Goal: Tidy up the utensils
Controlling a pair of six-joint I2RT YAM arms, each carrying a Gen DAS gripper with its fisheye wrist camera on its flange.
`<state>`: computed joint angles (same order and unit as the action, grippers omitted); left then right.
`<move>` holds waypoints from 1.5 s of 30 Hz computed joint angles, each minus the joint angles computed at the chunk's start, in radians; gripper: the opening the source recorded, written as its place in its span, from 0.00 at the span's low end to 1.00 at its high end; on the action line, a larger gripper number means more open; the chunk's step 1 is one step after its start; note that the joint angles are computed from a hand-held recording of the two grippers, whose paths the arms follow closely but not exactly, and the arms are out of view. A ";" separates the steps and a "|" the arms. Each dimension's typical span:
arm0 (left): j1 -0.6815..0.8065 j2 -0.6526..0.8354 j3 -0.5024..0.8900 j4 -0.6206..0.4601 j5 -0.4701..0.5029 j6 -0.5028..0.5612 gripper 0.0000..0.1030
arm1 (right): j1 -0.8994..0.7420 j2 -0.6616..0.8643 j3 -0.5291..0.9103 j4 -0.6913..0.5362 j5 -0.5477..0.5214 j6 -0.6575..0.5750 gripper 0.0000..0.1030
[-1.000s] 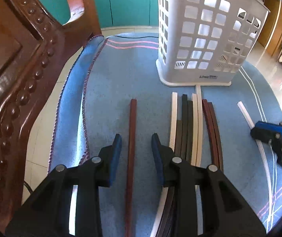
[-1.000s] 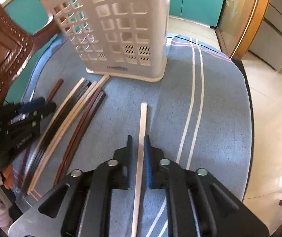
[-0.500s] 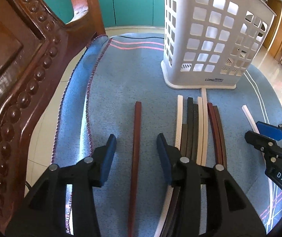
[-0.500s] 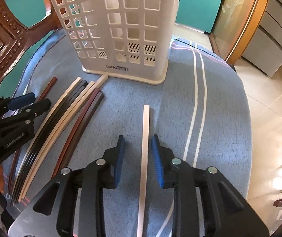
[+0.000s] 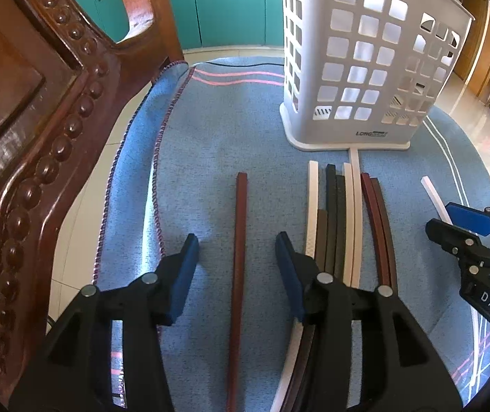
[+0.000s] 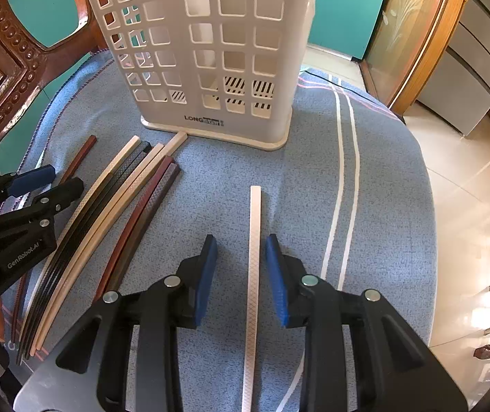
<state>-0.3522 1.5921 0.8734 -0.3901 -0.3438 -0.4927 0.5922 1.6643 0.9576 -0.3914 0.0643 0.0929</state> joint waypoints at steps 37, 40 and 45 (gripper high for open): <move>-0.246 -0.564 -0.054 -0.176 -0.182 -0.116 0.07 | -0.284 -0.624 -0.036 -0.138 -0.480 -0.083 0.06; -0.253 -0.611 -0.005 -0.199 -0.192 -0.111 0.07 | -0.304 -0.658 0.014 -0.147 -0.517 -0.060 0.06; -0.212 -0.623 0.114 -0.195 -0.162 -0.057 0.07 | -0.318 -0.633 0.119 -0.120 -0.539 -0.018 0.06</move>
<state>-0.5646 0.9689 0.9873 -0.5846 -0.5054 -0.5497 0.2740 1.0310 1.0765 -0.5114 -0.4749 0.0752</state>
